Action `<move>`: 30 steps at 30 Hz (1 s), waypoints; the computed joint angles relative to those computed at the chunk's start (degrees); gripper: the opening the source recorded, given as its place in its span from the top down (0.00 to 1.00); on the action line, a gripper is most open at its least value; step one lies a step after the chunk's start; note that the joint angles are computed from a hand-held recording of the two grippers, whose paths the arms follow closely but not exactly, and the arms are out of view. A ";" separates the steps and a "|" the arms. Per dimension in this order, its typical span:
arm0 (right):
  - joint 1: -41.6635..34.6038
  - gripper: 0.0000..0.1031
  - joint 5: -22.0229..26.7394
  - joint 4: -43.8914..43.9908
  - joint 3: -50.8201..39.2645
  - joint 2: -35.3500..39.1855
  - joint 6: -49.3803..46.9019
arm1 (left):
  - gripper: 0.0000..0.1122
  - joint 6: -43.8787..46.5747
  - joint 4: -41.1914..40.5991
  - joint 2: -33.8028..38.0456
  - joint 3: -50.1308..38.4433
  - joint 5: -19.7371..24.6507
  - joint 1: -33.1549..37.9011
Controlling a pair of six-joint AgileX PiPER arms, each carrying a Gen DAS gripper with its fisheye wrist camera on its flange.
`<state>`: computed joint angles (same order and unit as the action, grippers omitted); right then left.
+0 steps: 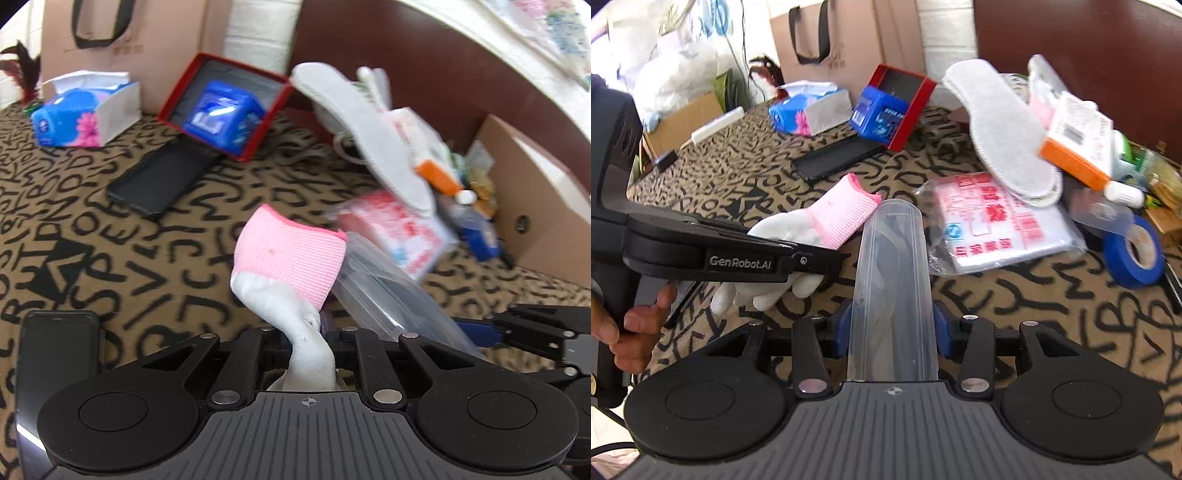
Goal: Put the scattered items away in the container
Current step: 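Carry the glove and clear case over the brown box with both tools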
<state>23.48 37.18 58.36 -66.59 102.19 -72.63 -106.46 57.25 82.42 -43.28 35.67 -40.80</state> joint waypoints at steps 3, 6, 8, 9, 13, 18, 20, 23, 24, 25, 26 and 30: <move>-2.59 0.52 1.94 2.42 1.58 -1.98 -2.06 | 0.94 -0.49 0.54 -0.07 -2.21 0.70 -2.49; -5.46 0.52 2.48 4.30 3.44 -4.72 -4.58 | 0.94 0.74 0.78 0.89 -5.83 2.23 -4.82; -7.81 0.52 3.32 5.51 4.22 -6.26 -5.83 | 0.94 1.97 0.23 1.78 -8.57 2.38 -5.63; -9.19 0.52 3.77 5.89 4.62 -7.16 -6.40 | 0.94 2.82 -0.01 2.40 -10.12 2.35 -5.93; -14.51 0.52 5.31 7.09 5.71 -10.25 -8.03 | 0.94 7.29 -0.81 6.15 -17.78 3.04 -7.69; -21.73 0.52 6.57 7.26 5.30 -13.03 -9.34 | 0.94 17.12 -4.25 13.52 -30.88 2.04 -8.52; -24.50 0.52 7.19 7.44 4.00 -13.02 -9.60 | 0.94 22.14 -6.58 16.98 -36.99 1.66 -8.64; -28.03 0.52 7.60 8.15 2.14 -12.71 -10.25 | 0.94 29.59 -9.95 22.18 -46.65 2.49 -9.04; -28.95 0.52 7.72 8.40 1.37 -12.34 -10.39 | 0.94 32.09 -11.24 23.99 -50.09 2.90 -9.09; -29.75 0.52 7.72 8.64 0.58 -11.96 -10.45 | 0.94 34.45 -12.48 25.86 -53.62 3.63 -9.08; -30.37 0.52 7.38 8.89 -0.23 -11.47 -10.59 | 0.94 36.70 -13.60 27.78 -57.24 4.38 -9.05; -32.45 0.52 6.30 9.62 -4.32 -8.66 -10.35 | 0.94 45.11 -19.28 35.07 -71.09 7.40 -7.48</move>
